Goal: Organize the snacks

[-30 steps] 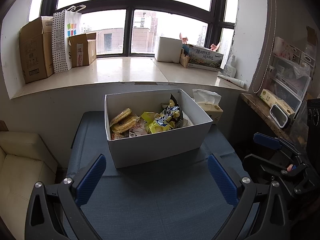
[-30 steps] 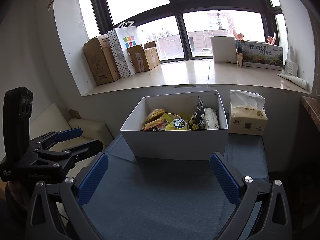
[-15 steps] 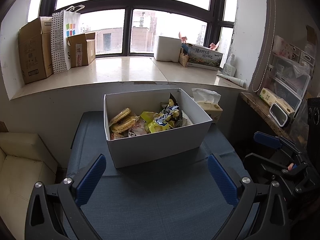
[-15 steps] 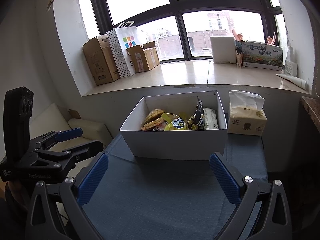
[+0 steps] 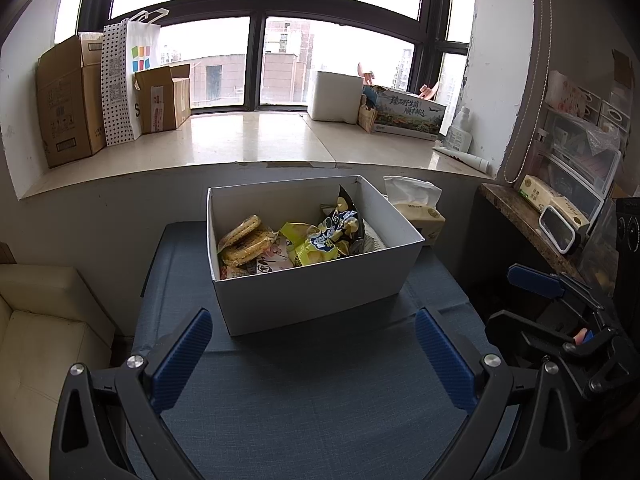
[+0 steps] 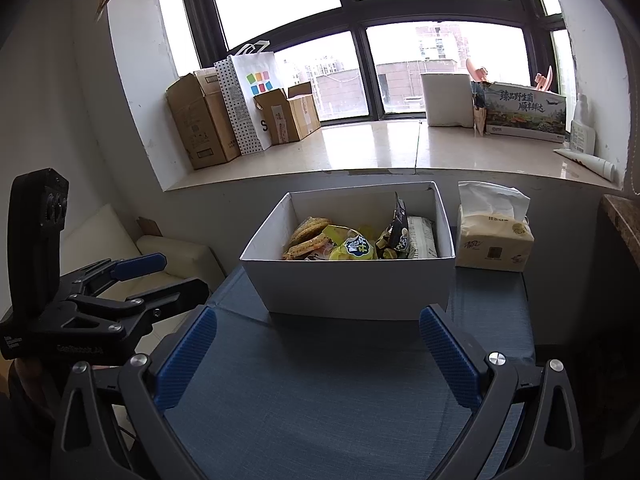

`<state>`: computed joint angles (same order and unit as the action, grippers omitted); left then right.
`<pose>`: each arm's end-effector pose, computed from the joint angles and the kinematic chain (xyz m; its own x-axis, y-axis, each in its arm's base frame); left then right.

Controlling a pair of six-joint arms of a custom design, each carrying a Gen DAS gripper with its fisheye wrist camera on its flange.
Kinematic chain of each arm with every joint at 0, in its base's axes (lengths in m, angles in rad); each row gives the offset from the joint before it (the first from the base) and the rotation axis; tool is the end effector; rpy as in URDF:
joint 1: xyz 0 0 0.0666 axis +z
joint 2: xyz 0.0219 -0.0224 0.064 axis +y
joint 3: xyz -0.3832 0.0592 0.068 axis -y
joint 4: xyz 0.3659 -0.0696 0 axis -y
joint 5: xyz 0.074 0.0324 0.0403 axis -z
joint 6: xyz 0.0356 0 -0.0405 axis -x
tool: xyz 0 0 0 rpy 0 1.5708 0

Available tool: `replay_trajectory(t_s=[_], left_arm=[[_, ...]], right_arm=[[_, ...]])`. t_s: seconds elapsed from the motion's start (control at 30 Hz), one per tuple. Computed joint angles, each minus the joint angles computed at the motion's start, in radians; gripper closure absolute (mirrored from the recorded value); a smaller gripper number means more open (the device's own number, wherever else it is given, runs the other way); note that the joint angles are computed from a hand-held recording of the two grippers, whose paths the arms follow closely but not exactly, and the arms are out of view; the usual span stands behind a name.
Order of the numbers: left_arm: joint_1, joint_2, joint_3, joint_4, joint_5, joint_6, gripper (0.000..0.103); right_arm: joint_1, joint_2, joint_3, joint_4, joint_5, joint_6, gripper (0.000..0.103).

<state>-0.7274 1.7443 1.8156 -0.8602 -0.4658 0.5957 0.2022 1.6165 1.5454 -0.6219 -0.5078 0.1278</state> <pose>0.4543 -0.3836 0.4472 -0.6394 -0.1020 -0.7621 -0.0013 0.9913 -0.1316 0.5384 0.1276 0.4170 -0.5517 -0.2268 -0.8026 -0.6173 0.7582 0.2101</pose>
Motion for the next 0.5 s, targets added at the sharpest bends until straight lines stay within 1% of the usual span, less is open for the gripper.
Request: replay_trajectory(t_s=[0.17, 0.5], left_arm=[[0.000, 0.000, -0.004, 0.004, 0.004, 0.001, 0.000], [-0.006, -0.001, -0.003, 0.004, -0.015, -0.003, 0.000]], right_arm=[[-0.002, 0.002, 0.000, 0.000, -0.003, 0.000, 0.000], [-0.002, 0.001, -0.002, -0.002, -0.003, -0.003, 0.000]])
